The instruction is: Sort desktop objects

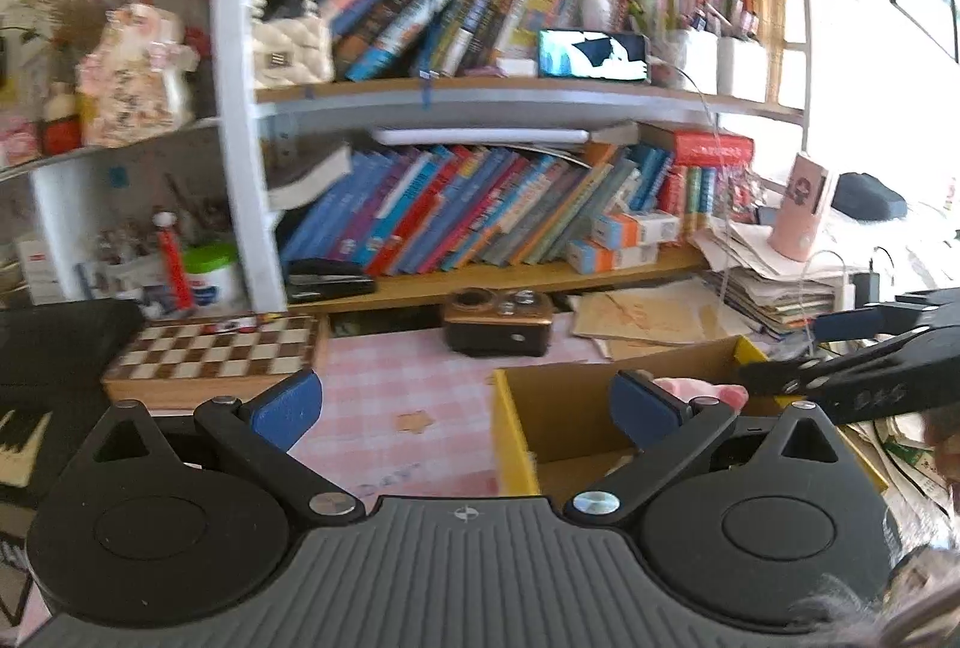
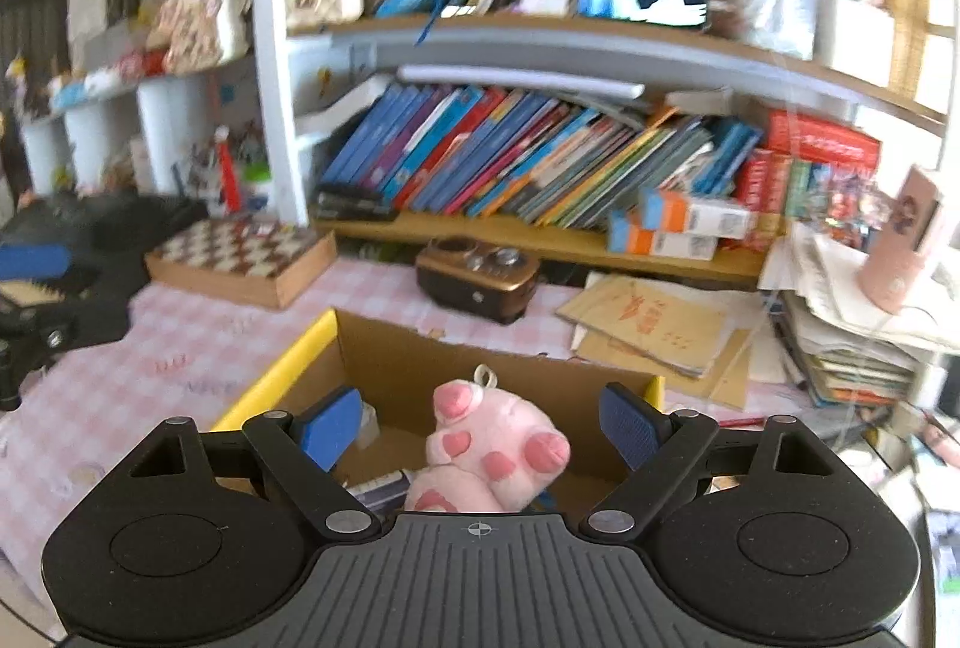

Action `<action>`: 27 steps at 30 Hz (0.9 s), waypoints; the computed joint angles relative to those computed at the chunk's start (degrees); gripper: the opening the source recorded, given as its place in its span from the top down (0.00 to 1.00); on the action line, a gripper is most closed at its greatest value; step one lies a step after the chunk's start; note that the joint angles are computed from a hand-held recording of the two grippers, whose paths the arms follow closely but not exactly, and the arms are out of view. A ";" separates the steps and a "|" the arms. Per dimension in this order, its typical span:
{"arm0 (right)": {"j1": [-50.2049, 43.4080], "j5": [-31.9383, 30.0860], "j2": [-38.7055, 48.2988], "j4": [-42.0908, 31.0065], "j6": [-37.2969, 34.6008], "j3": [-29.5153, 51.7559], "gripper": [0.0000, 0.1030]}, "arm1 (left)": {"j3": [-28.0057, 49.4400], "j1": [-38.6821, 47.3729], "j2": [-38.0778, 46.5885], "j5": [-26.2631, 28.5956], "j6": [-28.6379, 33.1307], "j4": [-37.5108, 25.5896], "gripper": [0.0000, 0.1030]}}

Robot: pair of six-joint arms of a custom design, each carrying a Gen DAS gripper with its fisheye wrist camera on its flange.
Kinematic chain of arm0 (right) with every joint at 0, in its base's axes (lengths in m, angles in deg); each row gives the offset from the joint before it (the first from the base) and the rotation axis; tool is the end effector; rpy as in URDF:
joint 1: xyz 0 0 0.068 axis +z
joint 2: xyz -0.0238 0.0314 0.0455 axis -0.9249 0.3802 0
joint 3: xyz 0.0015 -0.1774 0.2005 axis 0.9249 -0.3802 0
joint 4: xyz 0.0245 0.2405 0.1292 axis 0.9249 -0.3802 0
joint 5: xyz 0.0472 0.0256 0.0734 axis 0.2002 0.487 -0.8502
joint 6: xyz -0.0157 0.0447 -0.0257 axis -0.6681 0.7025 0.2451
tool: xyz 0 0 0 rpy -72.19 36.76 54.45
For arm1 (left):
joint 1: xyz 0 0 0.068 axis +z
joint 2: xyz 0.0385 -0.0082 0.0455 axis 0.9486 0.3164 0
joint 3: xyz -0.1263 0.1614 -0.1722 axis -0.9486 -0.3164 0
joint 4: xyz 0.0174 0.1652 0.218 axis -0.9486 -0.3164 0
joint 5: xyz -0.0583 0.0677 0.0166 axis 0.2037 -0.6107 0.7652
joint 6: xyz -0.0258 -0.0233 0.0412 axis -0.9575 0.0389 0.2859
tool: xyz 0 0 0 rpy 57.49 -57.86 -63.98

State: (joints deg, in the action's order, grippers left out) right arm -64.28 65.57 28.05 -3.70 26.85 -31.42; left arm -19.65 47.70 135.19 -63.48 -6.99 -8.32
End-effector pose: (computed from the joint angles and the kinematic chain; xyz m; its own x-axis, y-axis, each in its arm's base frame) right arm 0.2921 0.0152 0.1763 -0.5196 0.0339 -0.8537 0.0240 0.9994 0.0251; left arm 0.3345 -0.1479 0.1955 -0.3456 0.1929 -0.9183 0.4195 0.9072 0.0327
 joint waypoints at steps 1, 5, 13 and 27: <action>0.60 0.98 -1.58 -0.02 1.11 -1.10 0.14 | -1.98 0.79 -1.87 0.03 -0.27 0.58 0.00; 4.90 7.06 -8.36 -1.17 6.00 -5.20 0.13 | -8.75 3.86 -8.68 -0.03 -1.02 1.38 0.00; 20.00 24.14 -17.99 -5.60 15.66 -11.30 0.12 | -20.86 8.54 -21.59 -0.08 1.86 -0.45 0.00; 52.30 47.07 -15.51 -29.27 50.75 -10.27 0.08 | -38.56 18.85 -48.51 6.62 3.89 -13.94 0.00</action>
State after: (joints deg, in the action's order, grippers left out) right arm -11.98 112.64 12.54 -32.96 77.59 -41.69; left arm -58.21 66.56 86.68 -56.86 -3.10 -22.26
